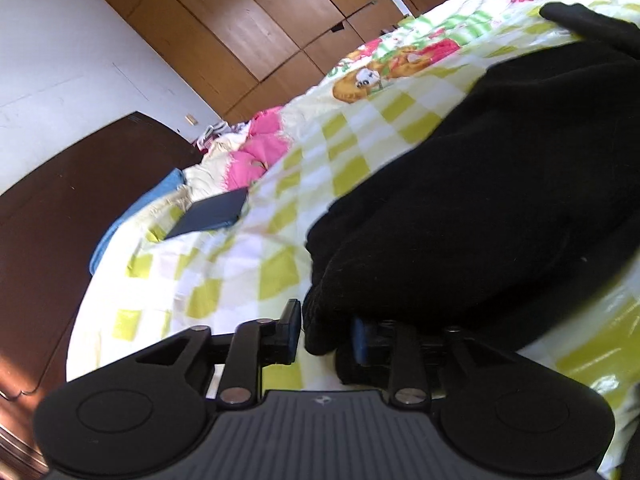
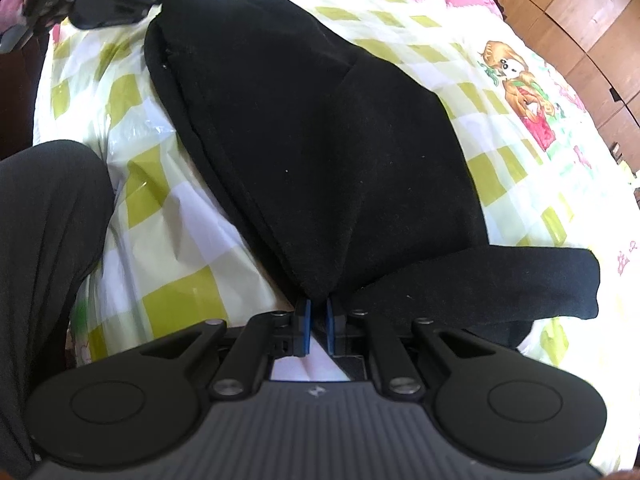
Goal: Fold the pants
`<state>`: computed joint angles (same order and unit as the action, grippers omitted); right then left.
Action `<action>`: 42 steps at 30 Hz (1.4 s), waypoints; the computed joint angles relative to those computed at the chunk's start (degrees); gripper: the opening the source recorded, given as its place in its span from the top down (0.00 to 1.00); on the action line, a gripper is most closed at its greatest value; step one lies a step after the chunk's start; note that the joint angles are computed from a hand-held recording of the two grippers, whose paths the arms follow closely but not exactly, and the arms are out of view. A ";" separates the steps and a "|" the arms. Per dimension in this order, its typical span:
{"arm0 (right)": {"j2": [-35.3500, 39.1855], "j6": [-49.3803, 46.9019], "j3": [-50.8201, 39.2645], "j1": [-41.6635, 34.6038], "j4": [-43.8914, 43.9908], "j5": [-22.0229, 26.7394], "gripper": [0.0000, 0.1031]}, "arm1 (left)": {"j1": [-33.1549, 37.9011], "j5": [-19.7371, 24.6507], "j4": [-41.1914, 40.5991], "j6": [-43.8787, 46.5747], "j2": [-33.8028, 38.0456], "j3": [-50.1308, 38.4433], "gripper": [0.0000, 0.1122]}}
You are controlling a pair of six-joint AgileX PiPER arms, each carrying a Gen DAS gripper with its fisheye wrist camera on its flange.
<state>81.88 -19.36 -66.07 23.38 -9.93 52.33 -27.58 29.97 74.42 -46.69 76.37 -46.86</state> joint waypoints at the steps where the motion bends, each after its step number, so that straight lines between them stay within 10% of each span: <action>1: -0.38 -0.19 -0.27 0.19 -0.08 0.54 0.92 | 0.56 -1.05 -2.25 1.93 -1.13 -0.02 0.72; 12: 0.51 2.99 6.00 0.11 -0.45 -5.51 0.87 | -3.70 4.62 2.44 -5.09 -0.32 6.27 0.76; 25: -5.70 -1.71 1.37 -15.98 13.51 -2.81 0.71 | -15.08 21.31 -14.87 4.79 -8.92 -1.50 0.73; 36: 22.39 4.70 -23.31 -39.65 29.73 -7.42 0.63 | -29.14 6.29 -22.55 2.88 14.38 -24.05 0.71; 42: 36.73 8.27 -38.00 -46.93 43.85 -5.82 0.54 | -27.97 3.01 -42.94 19.38 27.99 -38.94 0.70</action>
